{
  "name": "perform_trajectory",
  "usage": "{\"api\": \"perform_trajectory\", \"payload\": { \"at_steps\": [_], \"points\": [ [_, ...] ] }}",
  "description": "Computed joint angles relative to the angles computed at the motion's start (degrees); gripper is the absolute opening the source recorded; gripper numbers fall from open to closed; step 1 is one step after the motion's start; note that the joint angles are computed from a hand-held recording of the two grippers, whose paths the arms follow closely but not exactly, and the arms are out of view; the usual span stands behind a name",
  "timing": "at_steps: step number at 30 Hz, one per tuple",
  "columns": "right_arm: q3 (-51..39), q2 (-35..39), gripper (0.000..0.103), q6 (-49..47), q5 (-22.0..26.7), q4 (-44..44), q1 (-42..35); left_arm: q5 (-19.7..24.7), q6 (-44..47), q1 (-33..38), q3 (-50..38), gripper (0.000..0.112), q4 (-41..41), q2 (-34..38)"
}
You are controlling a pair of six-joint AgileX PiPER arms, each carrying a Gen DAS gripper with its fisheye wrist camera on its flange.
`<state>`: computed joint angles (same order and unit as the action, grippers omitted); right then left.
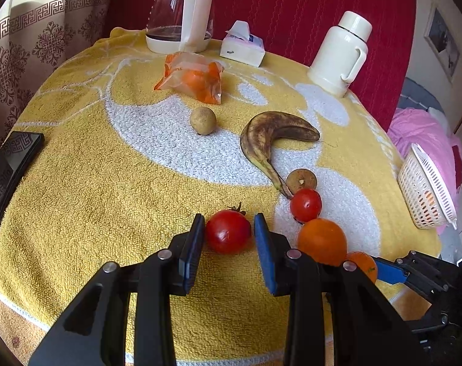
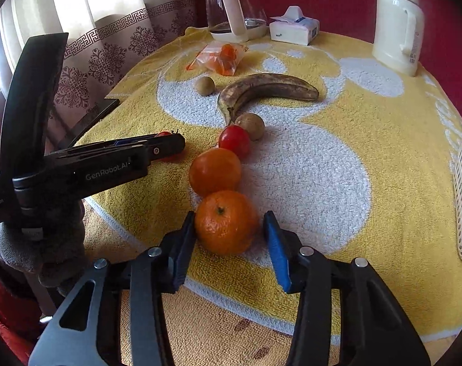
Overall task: Organize fruits
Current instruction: 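Grasp the mandarin with the right tool while the left tool grasps the red tomato, then carry the mandarin into the white basket and open the right tool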
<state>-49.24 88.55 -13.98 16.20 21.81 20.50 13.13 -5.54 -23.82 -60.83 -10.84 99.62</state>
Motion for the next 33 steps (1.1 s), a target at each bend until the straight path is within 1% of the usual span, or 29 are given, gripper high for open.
{"api": "perform_trajectory", "payload": {
  "at_steps": [2, 4, 5, 7, 8, 10, 11, 16, 18, 24, 27, 33],
  "points": [
    [0.5, -0.5, 0.041, -2.2, -0.2, 2.3, -0.4, 0.8, -6.2, -0.9, -0.9, 0.034, 6.7, 0.6],
    [1.1, -1.1, 0.041, -2.7, -0.3, 3.0, -0.7, 1.3, -11.3, -1.7, -1.3, 0.034, 12.3, 0.8],
    [1.4, -1.4, 0.041, -3.1, -0.3, 3.5, -0.9, 1.3, -12.6, -1.9, -1.2, 0.034, 13.7, 0.7],
    [2.1, -2.1, 0.041, -3.8, -0.5, 4.6, -1.2, 1.1, -11.3, -1.6, -1.0, 0.034, 12.4, 0.6],
    [2.4, -2.6, 0.041, -3.9, -0.6, 4.7, -1.3, 0.7, -9.7, -1.4, -0.7, 0.030, 10.7, 0.4],
    [3.3, -3.8, 0.041, -4.7, -0.9, 5.8, -1.8, -0.5, -3.4, -0.7, 0.2, 0.029, 4.4, -0.2],
    [3.7, -4.4, 0.041, -5.9, -1.0, 7.2, -2.2, -1.1, -2.0, -0.7, 0.7, 0.029, 3.1, -0.5],
    [5.2, -7.2, 0.041, -8.2, -1.3, 10.0, -4.2, -3.7, -0.7, -0.9, 2.4, 0.029, 2.0, -1.9],
    [5.7, -8.2, 0.040, -8.4, -1.5, 10.4, -5.1, -4.2, 0.8, -0.7, 2.8, 0.029, 0.1, -2.2],
    [6.7, -12.0, 0.040, -9.7, -1.6, 12.6, -9.8, -4.2, 0.6, -0.6, 2.8, 0.029, 0.1, -2.2],
    [7.3, -14.5, 0.040, -8.5, -1.9, 11.9, -12.7, -4.3, 0.2, -0.6, 2.9, 0.029, 0.3, -2.3],
    [8.6, -18.8, 0.040, -11.4, -2.1, 15.3, -21.4, -4.5, -2.5, -0.9, 3.1, 0.029, 2.8, -2.4]
  ]
}}
